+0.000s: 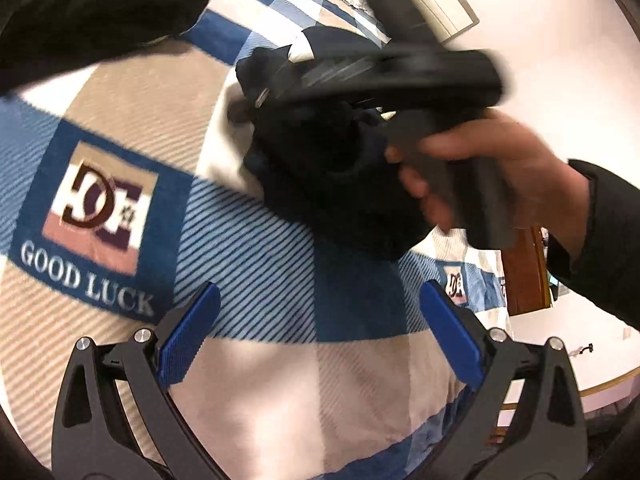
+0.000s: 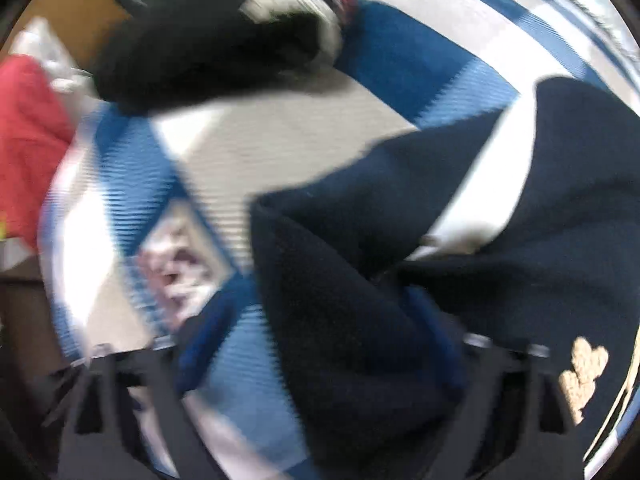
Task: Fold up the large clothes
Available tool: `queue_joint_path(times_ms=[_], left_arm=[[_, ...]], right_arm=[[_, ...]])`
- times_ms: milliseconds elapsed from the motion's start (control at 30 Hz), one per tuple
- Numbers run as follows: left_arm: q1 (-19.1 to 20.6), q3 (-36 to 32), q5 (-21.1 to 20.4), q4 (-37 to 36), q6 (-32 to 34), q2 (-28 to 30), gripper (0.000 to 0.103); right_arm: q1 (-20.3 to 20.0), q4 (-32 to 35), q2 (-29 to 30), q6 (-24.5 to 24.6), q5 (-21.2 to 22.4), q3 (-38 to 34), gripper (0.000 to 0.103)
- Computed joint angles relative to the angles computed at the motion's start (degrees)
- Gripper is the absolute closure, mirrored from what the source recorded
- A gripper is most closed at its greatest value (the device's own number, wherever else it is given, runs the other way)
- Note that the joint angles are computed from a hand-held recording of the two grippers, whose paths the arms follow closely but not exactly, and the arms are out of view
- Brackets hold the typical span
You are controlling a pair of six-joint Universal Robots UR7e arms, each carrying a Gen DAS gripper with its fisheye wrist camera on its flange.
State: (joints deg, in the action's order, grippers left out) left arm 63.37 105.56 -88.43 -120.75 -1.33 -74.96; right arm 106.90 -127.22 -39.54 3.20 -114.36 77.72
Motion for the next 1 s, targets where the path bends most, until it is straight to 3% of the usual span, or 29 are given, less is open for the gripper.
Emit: queue_joint_path(times_ms=[67,133,200,300,367,400,500,700,800,900,1000], left_arm=[[-1.44,-1.48,0.28,0.95,-0.73,1.25,0.006],[-3.16,-2.14,0.43,-0.87,0.42,2.39,0.006],[-5.40,-2.87,1.26,-4.57,2.00,4.11,0.006],[-7.91,-4.80,3.63,-7.93,3.29,8.06,0.006],[-9.33,-6.59,4.54,-10.14,4.52,11.53,0.006],[-9.57,-7.45,4.03,-11.07,4.96,13.21,0.006],[-10.38,-9.87,5.85,-13.55,5.88,18.88,0.006],[-9.61,-9.91,9.82,-11.59,7.70,23.52,0.006],[-8.74,-9.32,8.32,-11.90,8.15,23.54,0.006],[-8.05,-10.27,7.67,-9.93,7.44,24.54,0.006],[-7.62,-11.64,7.45,-8.42,7.16,25.40,0.006]], right_arm=[[-0.51,-0.49,-4.44,1.06,6.44,0.59,0.009],[-0.43,-1.74,-8.23,0.28,8.94,0.32,0.005],[-0.20,-1.36,-10.42,-0.98,6.54,-1.47,0.005],[-1.17,3.69,-11.45,-1.33,-1.87,-6.08,0.005],[-3.18,9.01,-11.12,1.21,-8.62,-9.27,0.005],[-4.35,11.40,-11.02,2.61,-9.56,-10.30,0.005],[-7.16,13.58,-9.82,3.68,-9.86,-12.37,0.005],[-11.39,9.42,-9.43,5.93,-8.69,-6.32,0.005],[-12.72,8.60,-8.49,5.77,-10.16,-4.19,0.004],[-15.24,8.82,-7.76,9.21,-7.46,-4.11,0.004],[-15.91,11.40,-6.20,10.19,-7.44,-6.21,0.004]])
